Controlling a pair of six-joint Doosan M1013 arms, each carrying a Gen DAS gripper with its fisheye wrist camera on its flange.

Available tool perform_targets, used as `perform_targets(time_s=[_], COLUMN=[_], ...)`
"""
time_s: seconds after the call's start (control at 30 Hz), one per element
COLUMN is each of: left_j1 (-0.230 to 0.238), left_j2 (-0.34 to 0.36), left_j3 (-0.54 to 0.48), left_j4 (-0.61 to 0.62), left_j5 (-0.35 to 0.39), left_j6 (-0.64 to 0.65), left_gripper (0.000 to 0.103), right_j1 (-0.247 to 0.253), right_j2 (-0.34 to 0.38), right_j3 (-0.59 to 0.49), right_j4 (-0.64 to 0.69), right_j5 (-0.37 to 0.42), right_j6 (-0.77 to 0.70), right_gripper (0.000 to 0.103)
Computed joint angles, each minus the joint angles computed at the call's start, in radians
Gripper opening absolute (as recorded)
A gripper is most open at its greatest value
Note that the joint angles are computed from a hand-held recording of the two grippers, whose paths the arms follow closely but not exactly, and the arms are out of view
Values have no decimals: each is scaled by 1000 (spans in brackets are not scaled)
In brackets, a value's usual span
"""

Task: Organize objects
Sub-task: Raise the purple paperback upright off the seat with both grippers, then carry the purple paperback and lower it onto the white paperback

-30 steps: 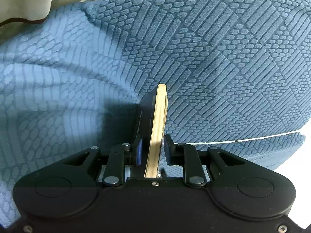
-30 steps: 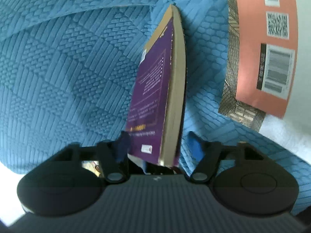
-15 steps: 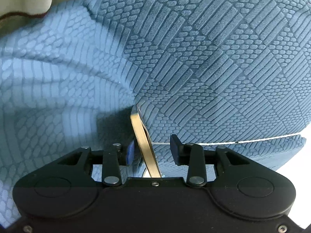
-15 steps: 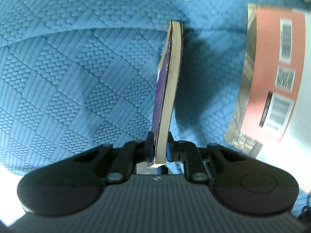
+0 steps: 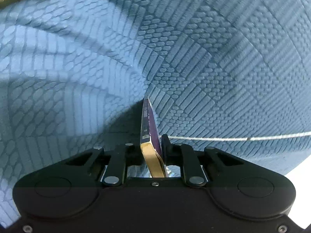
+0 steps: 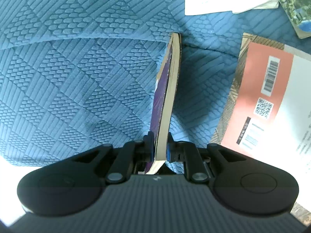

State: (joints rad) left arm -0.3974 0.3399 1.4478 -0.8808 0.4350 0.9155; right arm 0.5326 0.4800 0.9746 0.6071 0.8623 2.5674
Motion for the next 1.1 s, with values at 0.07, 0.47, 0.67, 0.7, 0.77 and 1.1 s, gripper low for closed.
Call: perform_targets(time_s=[0.07,0.47,0.67,0.7,0.77,1.1], left_j1=[-1,-34,-67,-73,-86,-159], left_j2=[-4,-55,-97,-104,-118,-211], left_j3=[-2,-44,-93,-104,-125,-76], left_j4=[-6,115,306,341,396,495], left_j5=[7,58,99,112,138,155], left_j6=[20,71,-25,-40,-73,-130], left_gripper=[15,17,19,20,20,22], right_j1=[-3,-51,-84,-90,-102,-153], right_j2=[-2,-16,-12,-15,-22,-85], right_j3=[-1,-72,-146,-153,-162,-128], right_j4=[-8,57,130,144,179,270], right_j5=[1,118,214,229,259,371], right_j6=[-8,-194,-305,-330,-366,-534], right_gripper=[15,17,17,17,18,20])
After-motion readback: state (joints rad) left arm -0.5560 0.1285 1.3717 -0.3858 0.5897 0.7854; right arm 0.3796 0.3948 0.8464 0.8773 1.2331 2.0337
